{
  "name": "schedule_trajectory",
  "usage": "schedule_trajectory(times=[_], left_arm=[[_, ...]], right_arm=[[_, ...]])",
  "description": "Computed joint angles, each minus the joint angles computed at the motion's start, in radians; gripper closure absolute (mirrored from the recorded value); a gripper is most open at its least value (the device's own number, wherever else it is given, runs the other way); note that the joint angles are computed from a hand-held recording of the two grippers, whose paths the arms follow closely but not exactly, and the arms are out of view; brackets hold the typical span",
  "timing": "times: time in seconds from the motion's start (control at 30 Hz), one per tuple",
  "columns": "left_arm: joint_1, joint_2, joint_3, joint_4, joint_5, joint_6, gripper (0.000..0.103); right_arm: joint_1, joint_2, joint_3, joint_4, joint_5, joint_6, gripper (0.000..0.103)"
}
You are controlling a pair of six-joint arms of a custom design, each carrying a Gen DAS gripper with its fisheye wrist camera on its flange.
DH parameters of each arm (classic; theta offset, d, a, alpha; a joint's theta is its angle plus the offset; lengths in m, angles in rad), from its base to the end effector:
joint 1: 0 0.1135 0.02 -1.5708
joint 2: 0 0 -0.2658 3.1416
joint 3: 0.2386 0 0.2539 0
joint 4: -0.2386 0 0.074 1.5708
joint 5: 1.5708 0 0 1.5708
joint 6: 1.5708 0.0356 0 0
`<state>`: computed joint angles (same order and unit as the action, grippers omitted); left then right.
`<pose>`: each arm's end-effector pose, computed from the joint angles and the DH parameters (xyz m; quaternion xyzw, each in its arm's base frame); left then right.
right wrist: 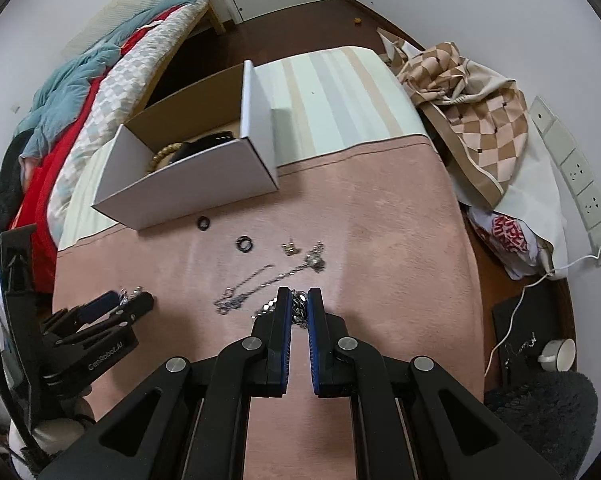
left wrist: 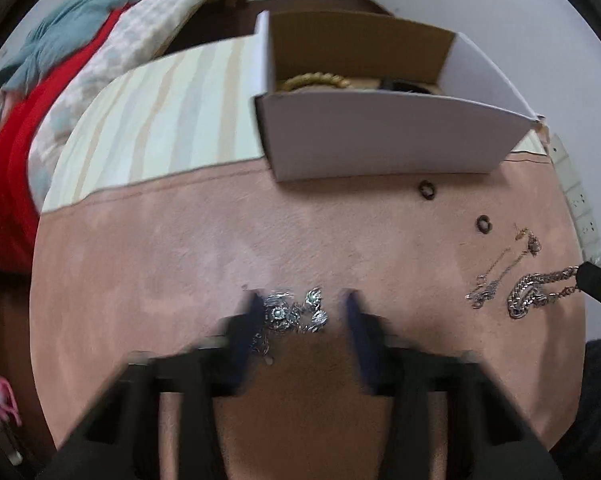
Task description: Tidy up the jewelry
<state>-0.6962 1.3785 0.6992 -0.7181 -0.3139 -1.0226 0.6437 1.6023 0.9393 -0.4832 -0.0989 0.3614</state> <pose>0.1739 -0.1310 0.1599 -0.1732 0.9687 0.0369 0.1738 0.2417 0.1858 0.1749 -0.1477 0.9652 0.1437 0.1612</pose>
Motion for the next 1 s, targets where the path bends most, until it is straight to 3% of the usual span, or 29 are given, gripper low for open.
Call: schedule_trajectory(times=[0.03, 0.2, 0.33, 0.53, 0.77, 0.9, 1.0], left_arm=[[-0.004, 0.005, 0.006, -0.004, 0.002, -0.005, 0.098], [-0.013, -0.104, -0.025, -0.009, 0.025, -0.077, 0.098], [-0.02, -0.273, -0.015, -0.093, 0.028, -0.119, 0.098], [-0.001, -0.367, 0.116, -0.234, -0.001, -0.105, 0.098], [0.161, -0.363, 0.324, -0.258, 0.061, 0.095, 0.098], [0.267, -0.258, 0.434, -0.22, 0.107, 0.228, 0.098], [0.359, -0.186, 0.444, -0.159, 0.186, 0.282, 0.098]], right_arm=[[-0.004, -0.001, -0.002, -0.001, -0.001, -0.002, 0.095], [-0.013, -0.014, 0.013, -0.02, -0.009, -0.007, 0.095], [-0.018, -0.041, 0.049, -0.052, -0.029, -0.012, 0.095], [-0.023, -0.062, 0.148, -0.107, -0.088, -0.013, 0.095], [-0.01, -0.012, 0.369, -0.196, -0.154, -0.04, 0.095], [-0.008, 0.095, 0.551, -0.243, -0.165, -0.069, 0.095], [-0.005, 0.23, 0.72, -0.302, -0.165, -0.099, 0.095]])
